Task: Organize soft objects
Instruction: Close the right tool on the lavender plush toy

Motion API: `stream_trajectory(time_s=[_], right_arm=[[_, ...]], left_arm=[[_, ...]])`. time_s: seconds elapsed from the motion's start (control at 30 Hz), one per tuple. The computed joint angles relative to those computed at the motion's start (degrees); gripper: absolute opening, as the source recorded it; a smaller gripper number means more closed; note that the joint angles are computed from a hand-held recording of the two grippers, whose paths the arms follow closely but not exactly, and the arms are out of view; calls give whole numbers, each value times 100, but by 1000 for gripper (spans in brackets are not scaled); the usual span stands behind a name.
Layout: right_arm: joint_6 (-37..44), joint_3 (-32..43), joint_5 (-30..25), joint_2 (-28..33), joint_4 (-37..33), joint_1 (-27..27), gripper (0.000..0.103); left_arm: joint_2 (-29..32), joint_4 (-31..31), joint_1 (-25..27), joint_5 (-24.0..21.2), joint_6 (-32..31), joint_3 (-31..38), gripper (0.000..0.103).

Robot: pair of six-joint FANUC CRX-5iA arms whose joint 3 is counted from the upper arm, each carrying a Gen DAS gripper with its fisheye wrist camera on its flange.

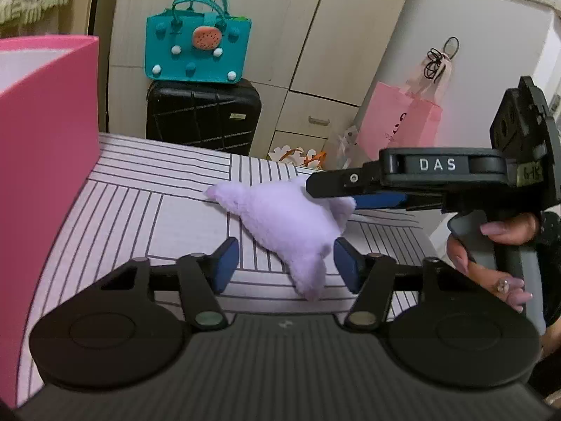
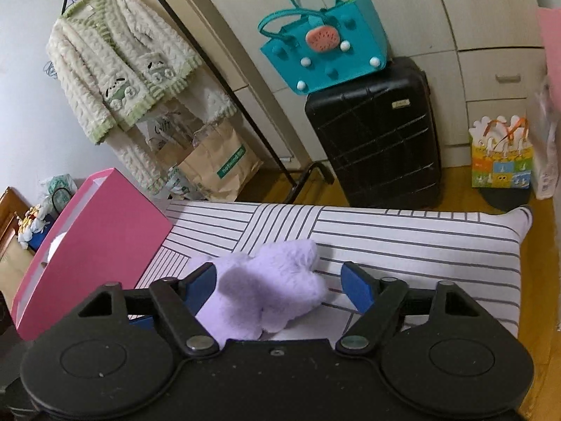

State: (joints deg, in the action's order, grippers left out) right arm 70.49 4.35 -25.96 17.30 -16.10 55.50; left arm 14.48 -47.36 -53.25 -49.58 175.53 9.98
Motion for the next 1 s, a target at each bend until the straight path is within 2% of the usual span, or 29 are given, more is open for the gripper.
stream_trajectory(time_s=[0.03, 0.07, 0.1, 0.17, 0.23, 0.33, 0.47, 0.57, 0.67, 0.73, 0.8, 0.87, 0.97, 1.0], right_arm=[[177, 66, -72, 16, -236, -55, 65], [393, 113, -106, 12, -570, -126, 61], [351, 76, -86, -15, -604, -129, 52], [349, -26, -17, -86, -628, -129, 48], [198, -192, 93, -194, -585, -108, 38], [-256, -465, 224, -347, -204, 5, 36], [-910, -798, 331, -543, 456, 198, 36], [-1296, -1001, 213, -725, 841, 343, 36], [-1630, -1295, 195, -960, 1162, 541, 36], [-1944, -1555, 270, -1103, 1516, 689, 35], [-2468, -1806, 324, -1191, 2127, 838, 35], [-2910, -2032, 390, -1252, 2708, 948, 35], [-3114, -2197, 459, -1298, 3099, 999, 35], [-3148, -2225, 477, -1302, 3192, 1006, 35]], left_arm=[[-4, 14, 37, 76, 53, -29, 51], [-5, 42, 75, 142, 128, -57, 48], [-14, 78, 116, 230, 194, -99, 44], [-73, 189, 222, 546, 285, -253, 40], [-128, 230, 286, 816, 398, -391, 31], [-179, 288, 334, 1064, 427, -507, 28], [-270, 622, 421, 1373, 108, -635, 28], [-369, 1189, 518, 1520, -491, -768, 28], [-525, 2084, 695, 1748, -1470, -1051, 28], [-610, 2354, 703, 1721, -1834, -1159, 29], [-614, 2402, 646, 1460, -2010, -1083, 34], [-597, 2036, 490, 1154, -1850, -920, 39], [-550, 1575, 340, 796, -1470, -721, 44], [-570, 1570, 360, 811, -1396, -735, 48]])
